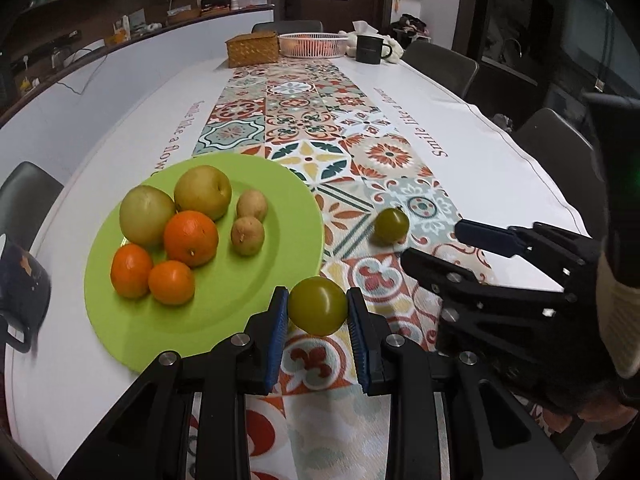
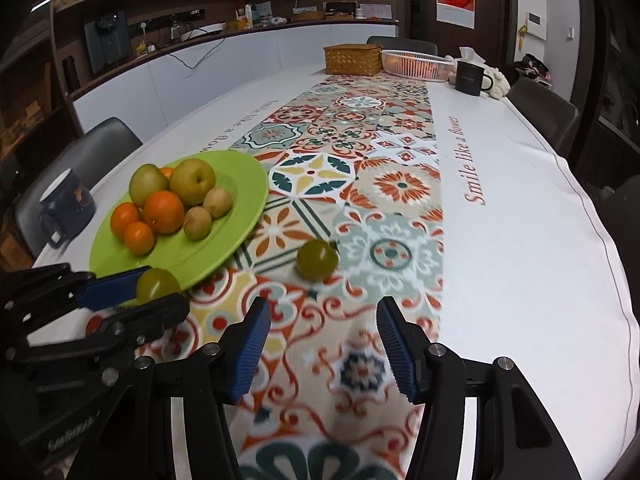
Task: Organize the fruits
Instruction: 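Grasp a lime with the left tool while the right tool grasps another lime, then carry both limes onto the green plate and open both tools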
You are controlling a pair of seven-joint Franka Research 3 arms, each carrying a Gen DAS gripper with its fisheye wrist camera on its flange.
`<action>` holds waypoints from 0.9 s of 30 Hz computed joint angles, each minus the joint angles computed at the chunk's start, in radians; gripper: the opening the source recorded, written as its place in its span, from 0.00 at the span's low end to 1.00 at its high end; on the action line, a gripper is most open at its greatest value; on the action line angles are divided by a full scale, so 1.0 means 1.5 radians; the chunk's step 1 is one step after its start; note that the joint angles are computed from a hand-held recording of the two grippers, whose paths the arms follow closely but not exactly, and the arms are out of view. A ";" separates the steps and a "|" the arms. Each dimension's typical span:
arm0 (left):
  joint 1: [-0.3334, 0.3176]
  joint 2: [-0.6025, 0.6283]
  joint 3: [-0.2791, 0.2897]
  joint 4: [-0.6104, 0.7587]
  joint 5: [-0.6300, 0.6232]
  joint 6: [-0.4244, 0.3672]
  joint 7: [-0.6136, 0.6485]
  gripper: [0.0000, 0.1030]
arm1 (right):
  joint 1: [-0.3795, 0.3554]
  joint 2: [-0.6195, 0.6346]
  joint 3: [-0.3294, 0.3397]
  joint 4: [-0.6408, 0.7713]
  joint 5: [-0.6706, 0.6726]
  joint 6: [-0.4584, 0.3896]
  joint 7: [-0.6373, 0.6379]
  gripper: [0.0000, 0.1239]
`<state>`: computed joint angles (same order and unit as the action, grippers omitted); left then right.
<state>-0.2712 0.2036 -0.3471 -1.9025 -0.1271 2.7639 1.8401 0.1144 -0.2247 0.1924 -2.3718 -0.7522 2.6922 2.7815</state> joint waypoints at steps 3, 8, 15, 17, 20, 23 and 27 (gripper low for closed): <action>-0.008 0.010 0.010 0.013 0.030 0.004 -0.019 0.28 | 0.002 0.023 -0.013 0.017 0.022 0.010 -0.019 0.41; -0.002 0.028 0.009 0.040 0.036 -0.009 -0.038 0.28 | 0.015 0.058 -0.035 0.043 0.071 0.016 -0.068 0.35; 0.003 0.031 0.008 0.043 0.043 -0.013 -0.051 0.28 | 0.034 0.091 -0.054 0.074 0.092 0.002 -0.098 0.31; 0.004 0.030 0.008 0.040 0.045 -0.014 -0.052 0.28 | 0.039 0.096 -0.057 0.077 0.091 -0.003 -0.100 0.29; 0.005 0.027 0.008 0.038 0.046 -0.015 -0.053 0.28 | 0.043 0.097 -0.060 0.079 0.075 -0.008 -0.089 0.25; 0.008 0.019 0.007 0.029 0.043 -0.013 -0.049 0.28 | 0.047 0.097 -0.063 0.078 0.071 -0.007 -0.088 0.24; 0.020 -0.002 0.000 0.006 0.011 -0.010 -0.027 0.28 | 0.049 0.081 -0.060 0.063 0.068 0.004 -0.077 0.24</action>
